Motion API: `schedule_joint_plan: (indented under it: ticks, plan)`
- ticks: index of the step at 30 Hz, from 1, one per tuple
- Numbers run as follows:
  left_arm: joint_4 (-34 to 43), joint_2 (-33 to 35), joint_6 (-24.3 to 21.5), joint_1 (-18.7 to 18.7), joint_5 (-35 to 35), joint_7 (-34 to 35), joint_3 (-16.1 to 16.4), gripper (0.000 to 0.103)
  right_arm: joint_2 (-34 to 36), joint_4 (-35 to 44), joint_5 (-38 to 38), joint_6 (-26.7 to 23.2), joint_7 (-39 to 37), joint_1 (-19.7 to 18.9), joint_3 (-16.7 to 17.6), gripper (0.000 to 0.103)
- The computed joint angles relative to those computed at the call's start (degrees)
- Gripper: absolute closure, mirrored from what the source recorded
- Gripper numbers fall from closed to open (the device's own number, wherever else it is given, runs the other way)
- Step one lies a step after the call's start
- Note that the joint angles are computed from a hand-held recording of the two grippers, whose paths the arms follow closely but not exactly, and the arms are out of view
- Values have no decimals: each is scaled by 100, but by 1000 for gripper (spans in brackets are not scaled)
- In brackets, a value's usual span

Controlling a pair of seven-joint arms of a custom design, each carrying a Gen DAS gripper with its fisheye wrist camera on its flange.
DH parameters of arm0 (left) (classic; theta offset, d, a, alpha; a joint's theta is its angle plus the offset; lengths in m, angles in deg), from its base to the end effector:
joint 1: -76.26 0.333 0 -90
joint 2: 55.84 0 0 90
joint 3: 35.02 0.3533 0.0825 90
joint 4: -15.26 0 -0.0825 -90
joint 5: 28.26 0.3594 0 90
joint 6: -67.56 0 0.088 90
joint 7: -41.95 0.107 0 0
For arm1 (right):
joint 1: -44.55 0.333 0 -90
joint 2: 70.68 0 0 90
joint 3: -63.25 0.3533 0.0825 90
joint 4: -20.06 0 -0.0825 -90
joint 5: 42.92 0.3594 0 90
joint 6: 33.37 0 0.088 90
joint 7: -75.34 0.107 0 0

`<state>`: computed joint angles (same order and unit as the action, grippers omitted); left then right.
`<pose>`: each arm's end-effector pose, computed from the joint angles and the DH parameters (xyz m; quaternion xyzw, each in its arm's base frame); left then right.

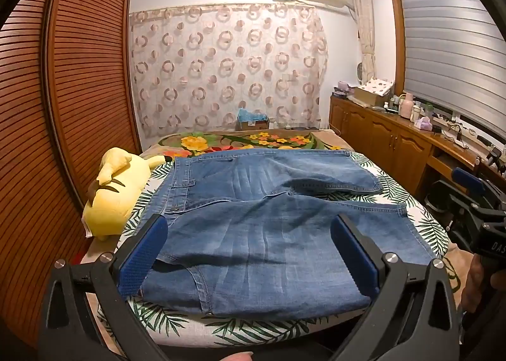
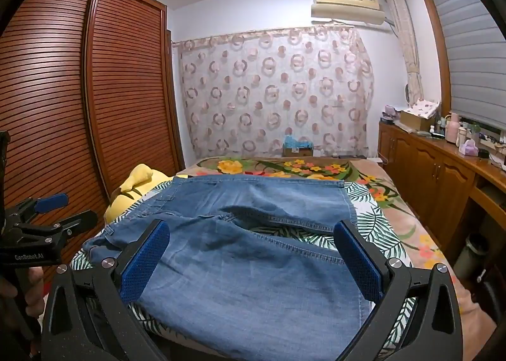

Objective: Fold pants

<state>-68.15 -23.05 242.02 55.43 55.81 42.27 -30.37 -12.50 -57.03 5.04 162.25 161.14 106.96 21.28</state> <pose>0.6707 -0.2900 0.4547 -0.5491 0.6478 -0.4033 0.3408 0.6478 0.4188 0.4004 -0.6035 0.5096 -0.3784 0.4826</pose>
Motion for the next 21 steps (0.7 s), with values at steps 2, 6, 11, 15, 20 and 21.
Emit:
schedule_joint_plan:
  ticks: [2,6,11,15,20,21]
  plan:
    - [0,0,1,-2,-1,0,3,0,-2,-2,-4,-1,4,-1,0,0]
    - [1,1,7,-2,7,-6,5,0,82,-15,10,-144,166,152,-279,0]
    - [2,0,7,-4,4,-2,6,0,27,-94,-94,-50,232,152,-230,0]
    - [9,4,12,-7,25,-27,14,0,39,-87,-104,-68,262,163,-258,0]
    - [9,2,6,-11,35,-40,18,0,-25,-165,-119,32,224,148,-155,0]
    - [11,4,6,-6,33,-40,12,0,-28,-165,-74,38,181,155,-149,0]
